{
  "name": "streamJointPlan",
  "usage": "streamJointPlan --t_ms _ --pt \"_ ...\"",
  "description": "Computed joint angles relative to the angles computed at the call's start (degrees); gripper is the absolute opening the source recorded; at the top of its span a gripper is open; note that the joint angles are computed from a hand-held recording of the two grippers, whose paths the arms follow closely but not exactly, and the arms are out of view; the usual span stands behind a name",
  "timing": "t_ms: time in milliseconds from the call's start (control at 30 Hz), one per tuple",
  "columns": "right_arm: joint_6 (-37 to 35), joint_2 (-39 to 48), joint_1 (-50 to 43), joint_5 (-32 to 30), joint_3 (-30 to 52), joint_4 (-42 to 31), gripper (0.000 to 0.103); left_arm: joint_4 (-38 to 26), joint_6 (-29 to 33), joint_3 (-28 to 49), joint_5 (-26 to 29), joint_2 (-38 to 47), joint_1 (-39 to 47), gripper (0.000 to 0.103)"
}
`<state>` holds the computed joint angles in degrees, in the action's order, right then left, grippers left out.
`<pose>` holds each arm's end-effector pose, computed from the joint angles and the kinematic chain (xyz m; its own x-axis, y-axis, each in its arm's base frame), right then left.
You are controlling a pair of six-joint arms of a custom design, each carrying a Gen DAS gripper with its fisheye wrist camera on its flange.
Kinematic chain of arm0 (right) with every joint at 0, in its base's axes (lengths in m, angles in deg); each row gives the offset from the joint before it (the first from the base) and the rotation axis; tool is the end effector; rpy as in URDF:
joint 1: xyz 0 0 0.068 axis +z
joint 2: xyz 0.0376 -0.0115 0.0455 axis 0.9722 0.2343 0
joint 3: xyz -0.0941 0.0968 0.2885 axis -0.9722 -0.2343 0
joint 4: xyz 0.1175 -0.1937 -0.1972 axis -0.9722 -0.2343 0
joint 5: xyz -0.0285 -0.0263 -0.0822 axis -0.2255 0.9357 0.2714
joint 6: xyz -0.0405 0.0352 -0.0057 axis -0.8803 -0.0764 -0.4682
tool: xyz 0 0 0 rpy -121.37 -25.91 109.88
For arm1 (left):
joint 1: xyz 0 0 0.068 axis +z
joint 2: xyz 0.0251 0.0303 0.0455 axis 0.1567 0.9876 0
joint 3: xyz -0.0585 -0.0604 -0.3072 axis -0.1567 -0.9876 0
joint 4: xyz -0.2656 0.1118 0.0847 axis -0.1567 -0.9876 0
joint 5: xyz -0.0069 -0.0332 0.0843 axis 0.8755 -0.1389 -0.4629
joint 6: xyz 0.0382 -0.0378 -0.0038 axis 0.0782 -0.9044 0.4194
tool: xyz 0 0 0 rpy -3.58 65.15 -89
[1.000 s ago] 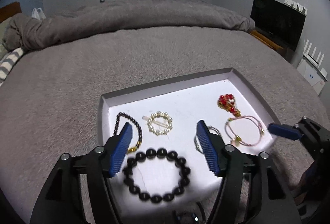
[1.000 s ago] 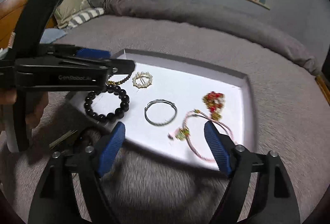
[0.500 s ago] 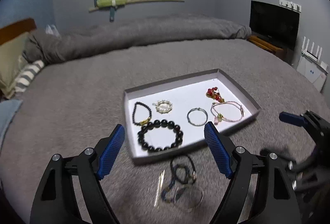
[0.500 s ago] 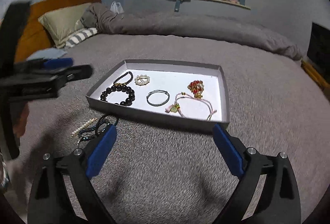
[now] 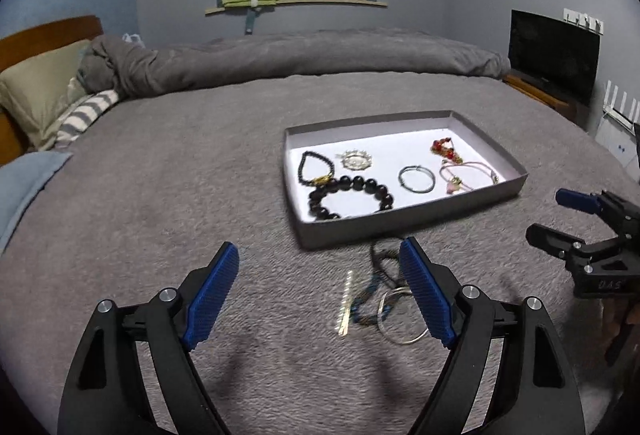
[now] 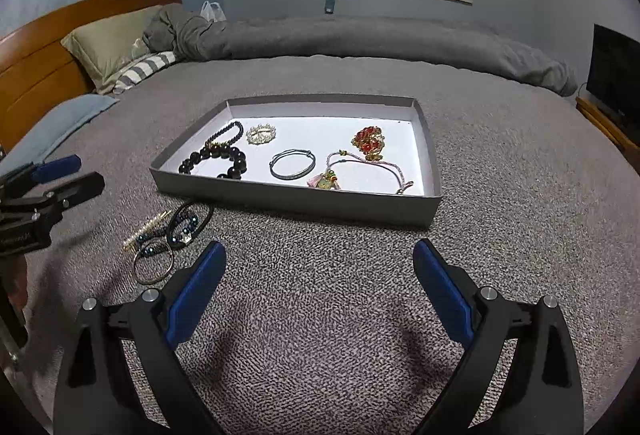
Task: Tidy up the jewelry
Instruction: 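Withdraw both tools back toward the remaining jewelry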
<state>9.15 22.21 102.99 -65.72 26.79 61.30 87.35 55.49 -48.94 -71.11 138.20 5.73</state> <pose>0.2996 0.1531 0.1750 -0.5500 -0.3253 -0.7693 -0.5286 0.8487 0.0190 0.2051 -0.0060 0.1897 -0.5961 -0.0607 -0.8006 -0.1302 0.9912 0.0218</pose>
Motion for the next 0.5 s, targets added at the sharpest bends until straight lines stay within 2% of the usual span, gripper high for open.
streamJointPlan --t_ms 100,267,367,500 --pt "-0.61 0.84 0.65 0.08 0.28 0.16 0.093 0.66 1.81 -1.28 2.35 0.31 3.01 0.085" --pt "-0.66 1.74 1.18 -1.43 0.68 0.3 0.093 1.92 6.7 -2.61 0.63 1.32 5.23 0.085" --pt "-0.9 1.91 2.22 -1.92 0.5 0.36 0.093 2.52 7.88 -2.68 4.05 2.67 8.22 0.085" --pt "-1.61 2.08 4.07 -1.75 -0.03 0.52 0.093 3.64 9.02 -3.08 4.85 4.69 8.84 0.085"
